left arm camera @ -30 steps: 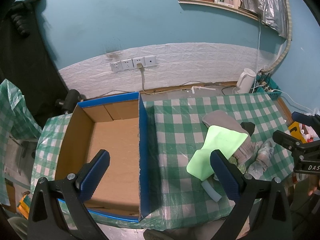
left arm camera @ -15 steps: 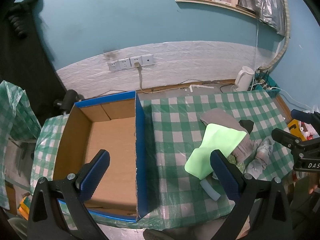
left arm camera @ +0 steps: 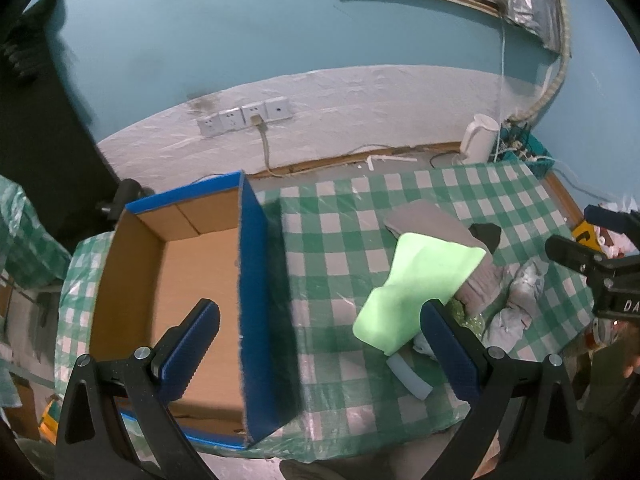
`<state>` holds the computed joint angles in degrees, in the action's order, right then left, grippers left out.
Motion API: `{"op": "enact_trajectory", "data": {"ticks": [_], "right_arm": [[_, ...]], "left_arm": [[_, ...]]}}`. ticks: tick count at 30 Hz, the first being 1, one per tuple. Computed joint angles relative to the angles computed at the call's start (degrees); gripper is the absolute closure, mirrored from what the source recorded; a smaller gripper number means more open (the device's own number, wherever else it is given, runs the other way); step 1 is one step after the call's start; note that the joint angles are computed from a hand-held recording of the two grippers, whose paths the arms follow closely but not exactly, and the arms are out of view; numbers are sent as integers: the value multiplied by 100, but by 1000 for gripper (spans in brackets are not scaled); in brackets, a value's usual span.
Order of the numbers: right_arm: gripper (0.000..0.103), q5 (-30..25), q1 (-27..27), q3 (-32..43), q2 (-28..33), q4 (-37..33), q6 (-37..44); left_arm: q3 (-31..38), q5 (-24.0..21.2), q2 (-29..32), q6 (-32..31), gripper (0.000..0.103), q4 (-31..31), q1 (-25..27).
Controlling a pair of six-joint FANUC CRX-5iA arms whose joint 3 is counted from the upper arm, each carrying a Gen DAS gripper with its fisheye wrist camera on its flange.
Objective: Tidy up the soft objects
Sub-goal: 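Lower the left tool onto the light green foam sheet while the right tool descends to the white plastic bag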
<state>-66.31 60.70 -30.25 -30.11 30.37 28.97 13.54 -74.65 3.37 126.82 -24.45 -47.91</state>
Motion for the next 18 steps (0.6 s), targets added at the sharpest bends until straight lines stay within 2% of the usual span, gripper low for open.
{"op": "enact_trajectory", "data": {"ticks": [18], "right_arm": [[2,-70,-914,-87,80,-684,135]], "left_arm": [[483,23,971,-622,2,418,-47]]}}
